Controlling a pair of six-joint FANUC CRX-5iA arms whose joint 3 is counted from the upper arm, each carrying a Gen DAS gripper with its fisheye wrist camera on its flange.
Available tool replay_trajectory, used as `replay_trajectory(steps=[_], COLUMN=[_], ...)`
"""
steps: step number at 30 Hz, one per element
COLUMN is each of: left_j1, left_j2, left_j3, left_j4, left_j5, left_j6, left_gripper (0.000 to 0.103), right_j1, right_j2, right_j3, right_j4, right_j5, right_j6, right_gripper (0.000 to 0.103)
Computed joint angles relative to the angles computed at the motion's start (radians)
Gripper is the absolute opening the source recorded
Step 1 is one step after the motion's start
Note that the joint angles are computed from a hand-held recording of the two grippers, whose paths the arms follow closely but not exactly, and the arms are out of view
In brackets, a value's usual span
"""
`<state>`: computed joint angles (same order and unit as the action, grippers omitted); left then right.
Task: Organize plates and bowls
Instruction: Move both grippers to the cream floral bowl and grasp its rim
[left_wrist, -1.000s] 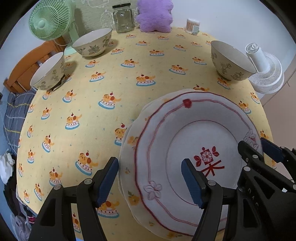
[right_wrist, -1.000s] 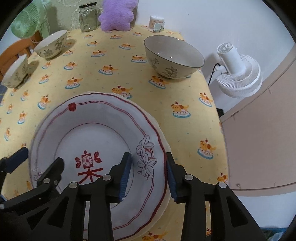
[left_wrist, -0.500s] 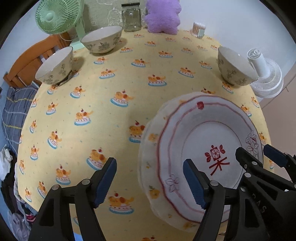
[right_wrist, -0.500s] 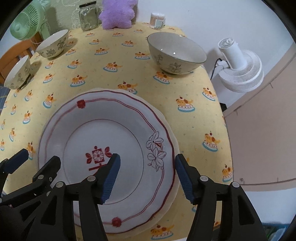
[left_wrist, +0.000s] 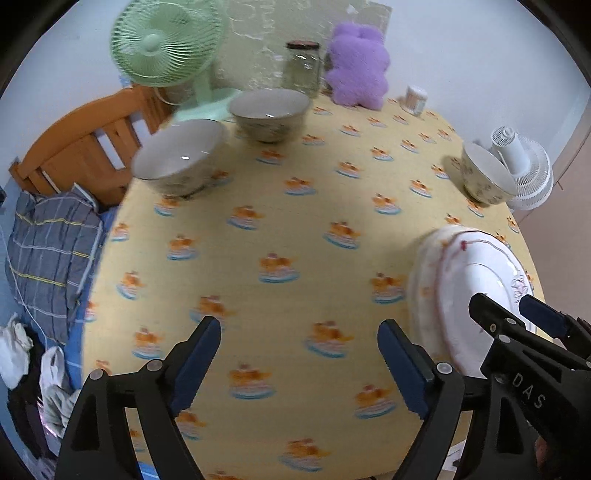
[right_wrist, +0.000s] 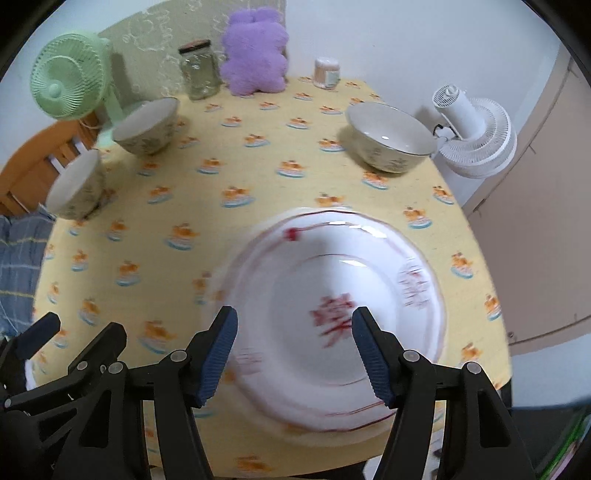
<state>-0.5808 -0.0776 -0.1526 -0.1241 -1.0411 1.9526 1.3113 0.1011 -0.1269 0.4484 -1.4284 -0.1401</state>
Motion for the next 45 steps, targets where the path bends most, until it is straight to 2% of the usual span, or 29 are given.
replay_trajectory(steps=[9, 18, 33, 37, 43, 45], left_j1=[0.194, 0.321, 0.413, 0.433, 0.423, 0.421], left_j2=[-0.139, -0.144, 0.054, 0.12, 0.204, 0.229], left_j3=[-0.093, -0.09, 0.035, 0.057, 0.106, 0.119], left_j4=[0.06, 0.076, 0.092, 0.154, 0.151, 0.156], left_j5=[0.033, 0.083, 0.189, 0.22, 0.238, 0.238], left_j6=[-0.165, -0.234, -0.341, -0.422, -0.425, -0.429], left_gripper=[0.09, 0.09, 0.082, 0.077, 0.064, 0.057], right_j1=[0.015, -0.019, -0.156, -0.19, -0.231, -0.243], right_j2=[0.165, 0.322, 0.537, 0.587, 0.661, 0.684], right_j3=[0.22, 0.441, 0.723, 0.783, 0.868, 0.89], right_j4=[0.052, 0.117, 0.14, 0.135, 0.109, 0.097], right_j5=[-0.001, -0.024, 0.037, 0.048, 0.064, 0.068], right_j6=[0.007, 0.146, 0.265, 0.292, 0.337, 0.351], right_gripper=[0.068, 0.068, 0.067, 0.062, 0.051, 0.051])
